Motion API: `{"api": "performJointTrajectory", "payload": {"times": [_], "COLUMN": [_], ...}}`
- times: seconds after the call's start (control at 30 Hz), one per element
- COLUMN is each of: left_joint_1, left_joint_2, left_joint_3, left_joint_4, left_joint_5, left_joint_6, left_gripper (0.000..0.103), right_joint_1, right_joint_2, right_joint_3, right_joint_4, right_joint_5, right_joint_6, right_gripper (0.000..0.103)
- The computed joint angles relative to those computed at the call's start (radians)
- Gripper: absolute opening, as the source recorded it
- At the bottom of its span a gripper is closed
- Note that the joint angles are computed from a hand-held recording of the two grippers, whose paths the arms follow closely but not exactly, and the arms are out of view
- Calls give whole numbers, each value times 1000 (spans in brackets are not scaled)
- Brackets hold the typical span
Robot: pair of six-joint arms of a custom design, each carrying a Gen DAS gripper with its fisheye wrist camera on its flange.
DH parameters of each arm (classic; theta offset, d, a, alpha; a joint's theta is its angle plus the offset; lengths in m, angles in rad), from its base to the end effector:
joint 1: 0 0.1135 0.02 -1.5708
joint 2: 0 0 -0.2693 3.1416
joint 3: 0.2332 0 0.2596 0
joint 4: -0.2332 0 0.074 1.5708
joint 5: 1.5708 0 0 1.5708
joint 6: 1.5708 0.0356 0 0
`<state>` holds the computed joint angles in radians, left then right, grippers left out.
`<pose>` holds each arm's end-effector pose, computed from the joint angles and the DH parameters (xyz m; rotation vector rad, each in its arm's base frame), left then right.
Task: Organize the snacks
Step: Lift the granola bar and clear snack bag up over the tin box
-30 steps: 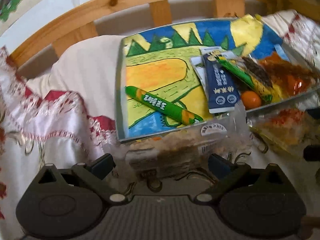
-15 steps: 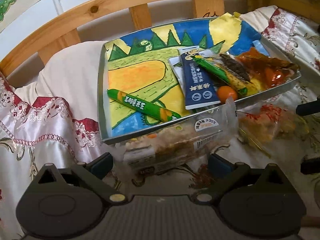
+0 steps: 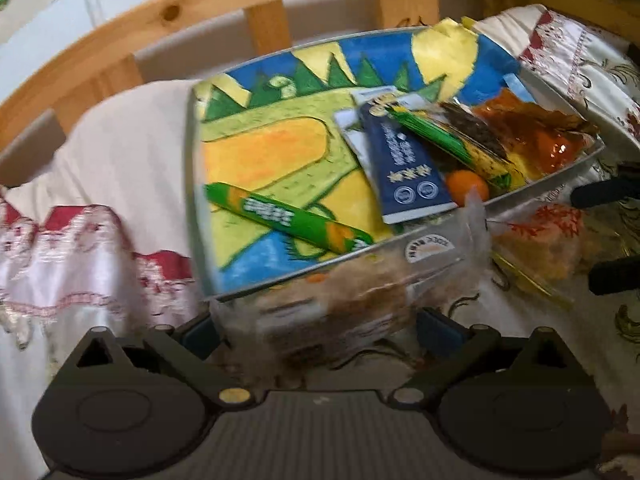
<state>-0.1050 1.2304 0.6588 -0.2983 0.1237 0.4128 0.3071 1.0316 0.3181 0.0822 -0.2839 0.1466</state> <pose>0.2437 -0.0301 0.1976 0.6756 2.3360 -0.0126 0.1869 0.0697 0.1608 -0.3392 2.2044 0.5637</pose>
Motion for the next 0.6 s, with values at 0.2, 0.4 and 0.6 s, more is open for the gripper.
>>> {"api": "performJointTrajectory", "payload": {"times": [0.2, 0.4, 0.6], "left_joint_1": [5, 7, -16], "left_joint_2": [-32, -139, -300], "left_joint_3": [-6, -26, -63], "left_joint_4": [-32, -138, -297], "left_joint_5": [37, 66, 120], "left_joint_6": [-15, -9, -2], "left_gripper": [102, 102, 102], "right_joint_1": [26, 109, 103], "right_joint_2": [-8, -60, -204], "right_joint_3": [8, 31, 60], "right_joint_4": [-21, -125, -338], "right_joint_5": [33, 162, 184], "right_joint_6": [-6, -74, -89], "right_gripper": [90, 60, 40]}}
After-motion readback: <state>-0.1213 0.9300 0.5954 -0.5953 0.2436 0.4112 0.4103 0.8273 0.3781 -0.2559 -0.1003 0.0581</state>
